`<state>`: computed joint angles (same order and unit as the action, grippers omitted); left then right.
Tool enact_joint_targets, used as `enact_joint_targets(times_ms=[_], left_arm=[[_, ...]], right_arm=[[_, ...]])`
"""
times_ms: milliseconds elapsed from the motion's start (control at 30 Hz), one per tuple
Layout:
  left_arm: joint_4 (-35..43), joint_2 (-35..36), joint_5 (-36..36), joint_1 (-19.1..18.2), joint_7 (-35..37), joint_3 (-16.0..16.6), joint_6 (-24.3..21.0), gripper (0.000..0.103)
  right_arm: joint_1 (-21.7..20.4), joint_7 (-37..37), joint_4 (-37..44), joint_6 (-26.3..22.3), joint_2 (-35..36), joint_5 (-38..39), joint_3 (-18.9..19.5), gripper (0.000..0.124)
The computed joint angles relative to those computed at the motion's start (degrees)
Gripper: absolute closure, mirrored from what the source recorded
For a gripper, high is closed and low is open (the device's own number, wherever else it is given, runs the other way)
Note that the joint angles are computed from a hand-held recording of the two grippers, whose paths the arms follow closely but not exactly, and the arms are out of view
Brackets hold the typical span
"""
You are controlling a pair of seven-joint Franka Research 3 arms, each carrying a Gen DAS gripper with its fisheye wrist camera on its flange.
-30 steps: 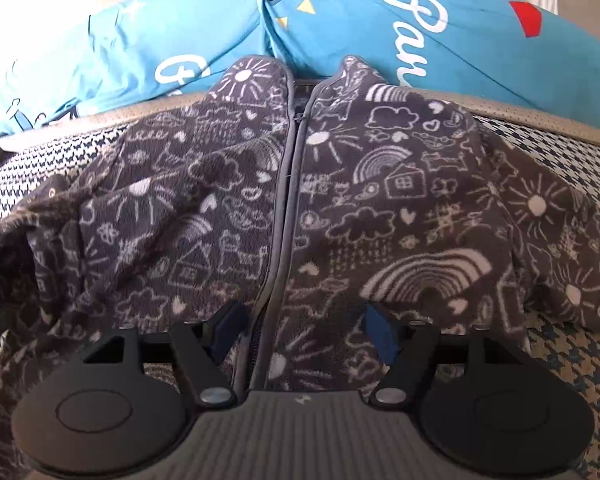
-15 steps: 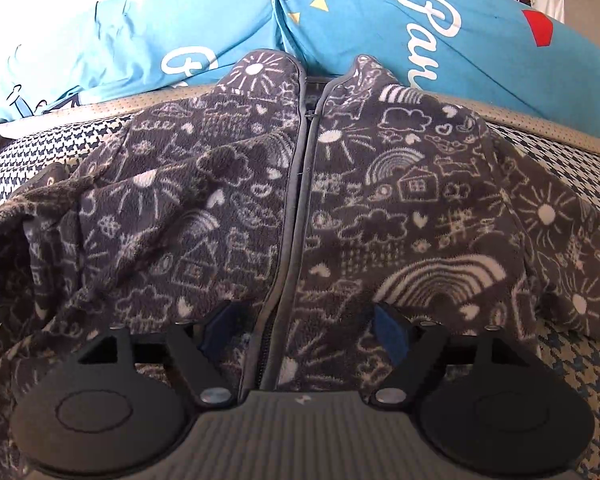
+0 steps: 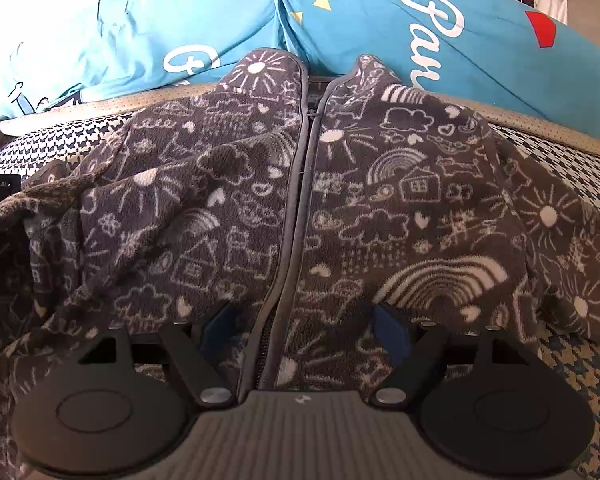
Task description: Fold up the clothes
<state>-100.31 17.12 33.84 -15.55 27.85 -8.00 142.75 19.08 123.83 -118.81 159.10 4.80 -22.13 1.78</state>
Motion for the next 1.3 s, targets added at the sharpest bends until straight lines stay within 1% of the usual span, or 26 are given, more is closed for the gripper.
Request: enact_joint_targets(times_ms=[33,67,133,167,200,233,333,500,600,667,733,800,867,933,1033,1100,1133,1233,1300], left_arm=[[-0.1,-0.1,0.5,-0.2,-0.3,0.1,0.0,0.047],[-0.1,-0.2,0.8,-0.3,-0.5,0.2,0.0,0.049],[-0.1,-0.2,1.5,-0.5,-1.2,0.3,0.0,0.059],[-0.1,-0.3,1.8,-0.5,-1.5,0.4,0.0,0.062],[-0.1,-0.3,1.9,-0.5,-1.7,0.4,0.2,0.069],[-0.3,-0.4,1.9,-0.4,-2.0,0.3,0.6,0.074],[-0.8,-0.8,1.8,0.0,-2.7,0.4,1.2,0.081],[-2.0,-1.2,-0.3,1.2,-2.9,0.2,3.7,0.082],[-2.4,-1.3,-1.7,1.8,-2.4,0.0,4.6,0.08],[-2.3,-1.1,-2.3,1.9,-1.7,-0.1,5.1,0.076],[-2.3,-1.0,-2.7,2.0,-1.2,-0.1,5.8,0.065],[-1.9,-0.6,-2.2,1.5,-1.2,0.1,5.6,0.063],[-1.2,-0.3,-0.9,0.7,-1.5,0.4,4.5,0.064],[-0.7,-0.2,0.9,0.0,-2.2,0.8,3.0,0.08],[-1.1,-0.6,1.6,0.0,-3.8,1.0,3.1,0.09],[-1.2,-0.8,3.3,-0.5,-5.8,1.3,2.5,0.092],[-0.8,-0.9,4.8,-1.1,-7.1,1.6,1.4,0.092],[0.8,-0.9,11.1,-3.1,-11.0,2.3,-4.3,0.092],[1.4,-1.2,14.0,-3.7,-13.1,2.2,-7.6,0.092]], right_arm=[[0.0,0.0,0.0,0.0,0.0,0.0,0.0,0.046],[0.0,-0.2,0.0,0.0,0.0,0.1,0.0,0.046],[0.0,-0.1,0.0,0.0,0.0,0.0,0.0,0.046],[0.0,0.0,0.0,0.0,0.0,-0.2,0.0,0.046],[0.1,0.0,0.0,0.0,0.0,-0.3,0.0,0.046],[0.1,0.1,0.1,0.0,0.1,-0.4,-0.1,0.046],[0.1,0.1,0.2,-0.1,0.1,-0.5,-0.1,0.045],[0.2,0.1,0.4,-0.2,0.3,-0.7,-0.1,0.044],[0.2,0.1,0.4,-0.2,0.3,-0.7,-0.2,0.044],[0.2,0.2,0.5,-0.4,0.4,-0.9,-0.2,0.044],[0.3,0.5,0.6,-0.5,0.4,-1.0,-0.2,0.044],[0.3,0.5,0.7,-0.5,0.5,-1.0,-0.2,0.044],[0.3,0.2,0.6,-0.4,0.4,-0.9,-0.2,0.044],[0.4,0.7,0.8,-0.6,0.6,-1.2,-0.2,0.044],[0.3,0.3,0.7,-0.5,0.5,-0.9,-0.2,0.044],[0.4,0.4,0.7,-0.6,0.5,-1.0,-0.2,0.044],[0.3,0.4,0.7,-0.6,0.5,-1.0,-0.2,0.044],[0.3,0.2,0.6,-0.5,0.4,-1.0,-0.2,0.044],[0.3,0.2,0.6,-0.5,0.4,-1.0,-0.2,0.044]])
